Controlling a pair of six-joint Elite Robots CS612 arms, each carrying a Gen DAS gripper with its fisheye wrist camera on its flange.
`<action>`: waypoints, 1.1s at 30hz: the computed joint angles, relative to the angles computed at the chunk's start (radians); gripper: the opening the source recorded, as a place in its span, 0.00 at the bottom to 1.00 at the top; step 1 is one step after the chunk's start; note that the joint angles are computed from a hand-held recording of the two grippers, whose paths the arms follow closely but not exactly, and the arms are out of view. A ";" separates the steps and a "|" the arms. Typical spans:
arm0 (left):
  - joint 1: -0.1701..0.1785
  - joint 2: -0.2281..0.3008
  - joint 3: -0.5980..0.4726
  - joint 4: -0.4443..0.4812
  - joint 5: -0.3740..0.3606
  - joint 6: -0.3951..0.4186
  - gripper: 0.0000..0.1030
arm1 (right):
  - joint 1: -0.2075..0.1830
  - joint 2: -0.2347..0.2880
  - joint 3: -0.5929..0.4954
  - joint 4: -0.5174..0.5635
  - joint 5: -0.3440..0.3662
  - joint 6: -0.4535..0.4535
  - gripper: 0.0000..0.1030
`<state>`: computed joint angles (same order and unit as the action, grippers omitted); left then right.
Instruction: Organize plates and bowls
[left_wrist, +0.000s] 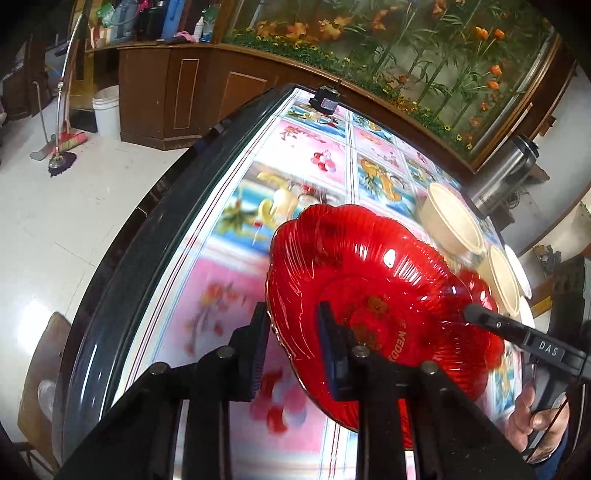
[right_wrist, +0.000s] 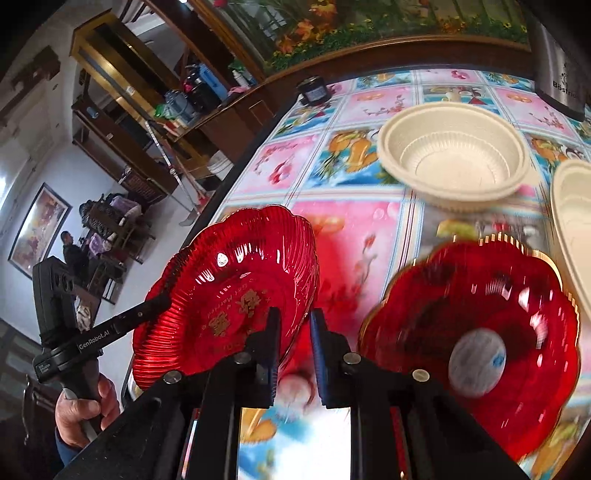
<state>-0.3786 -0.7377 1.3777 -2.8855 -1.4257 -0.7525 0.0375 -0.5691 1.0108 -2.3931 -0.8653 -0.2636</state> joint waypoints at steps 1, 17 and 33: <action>-0.006 -0.008 0.020 -0.009 0.013 -0.004 0.25 | -0.001 -0.010 0.020 -0.003 0.003 -0.008 0.18; -0.043 -0.041 0.096 -0.058 0.103 -0.026 0.53 | -0.010 -0.050 0.112 -0.011 0.029 -0.059 0.20; -0.109 -0.069 0.087 -0.155 0.091 0.133 0.68 | -0.057 -0.053 0.133 -0.106 -0.147 -0.047 0.26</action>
